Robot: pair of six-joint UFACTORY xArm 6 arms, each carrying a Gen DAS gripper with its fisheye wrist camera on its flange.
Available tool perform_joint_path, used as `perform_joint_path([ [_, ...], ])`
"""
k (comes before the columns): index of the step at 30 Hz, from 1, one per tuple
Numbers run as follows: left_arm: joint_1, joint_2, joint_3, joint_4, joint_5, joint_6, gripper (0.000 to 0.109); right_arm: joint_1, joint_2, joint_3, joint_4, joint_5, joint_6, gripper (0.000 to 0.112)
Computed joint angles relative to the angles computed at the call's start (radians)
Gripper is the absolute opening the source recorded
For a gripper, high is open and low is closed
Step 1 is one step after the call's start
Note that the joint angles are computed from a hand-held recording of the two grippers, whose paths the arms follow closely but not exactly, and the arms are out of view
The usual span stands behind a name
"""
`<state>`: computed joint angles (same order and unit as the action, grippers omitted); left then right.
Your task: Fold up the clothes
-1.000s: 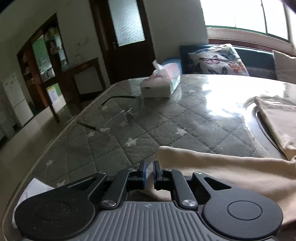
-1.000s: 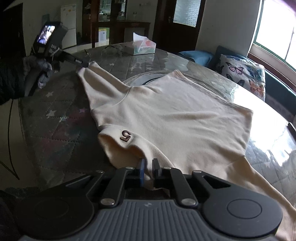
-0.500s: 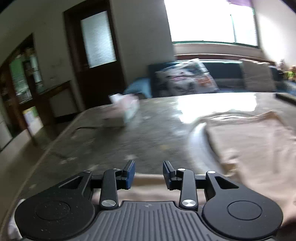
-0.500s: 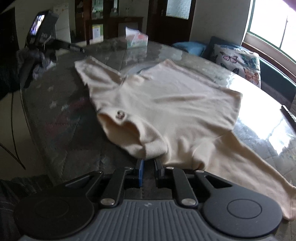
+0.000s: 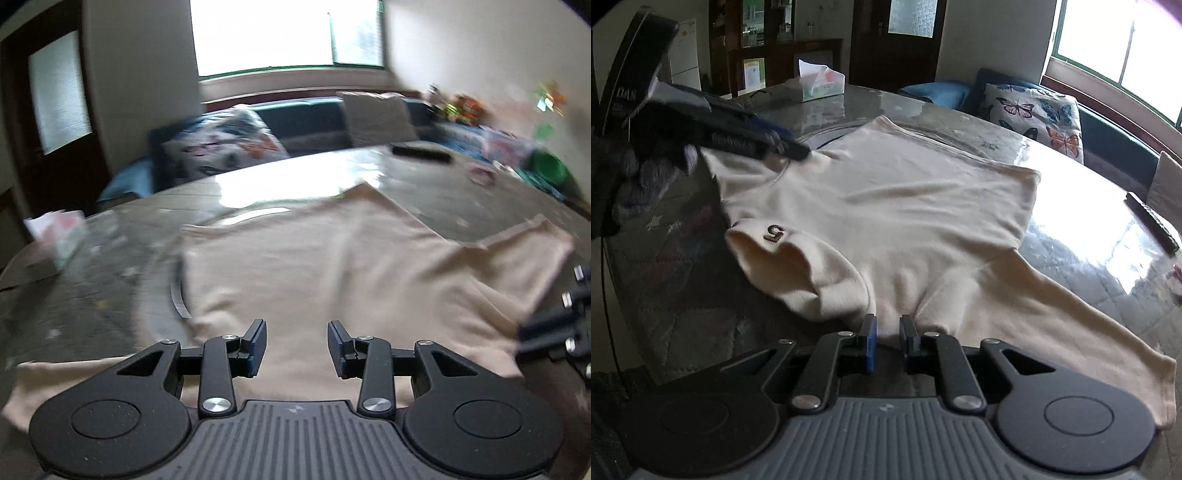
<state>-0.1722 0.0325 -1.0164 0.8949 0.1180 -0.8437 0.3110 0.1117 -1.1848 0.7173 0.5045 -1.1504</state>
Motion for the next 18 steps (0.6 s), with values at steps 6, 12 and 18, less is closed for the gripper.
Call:
perform_joint_path([
  [6, -0.031, 0.009, 0.03, 0.004, -0.048, 0.072, 0.043, 0.013, 0.0, -0.021, 0.096, -0.011, -0.073, 0.021],
  [12, -0.026, -0.01, 0.071, 0.061, -0.089, 0.07, 0.046, 0.025, 0.029, -0.034, 0.067, 0.024, -0.075, 0.022],
  [18, -0.022, -0.013, 0.082, 0.098, -0.111, 0.07, 0.046, 0.031, 0.001, -0.012, 0.035, 0.025, -0.094, 0.023],
])
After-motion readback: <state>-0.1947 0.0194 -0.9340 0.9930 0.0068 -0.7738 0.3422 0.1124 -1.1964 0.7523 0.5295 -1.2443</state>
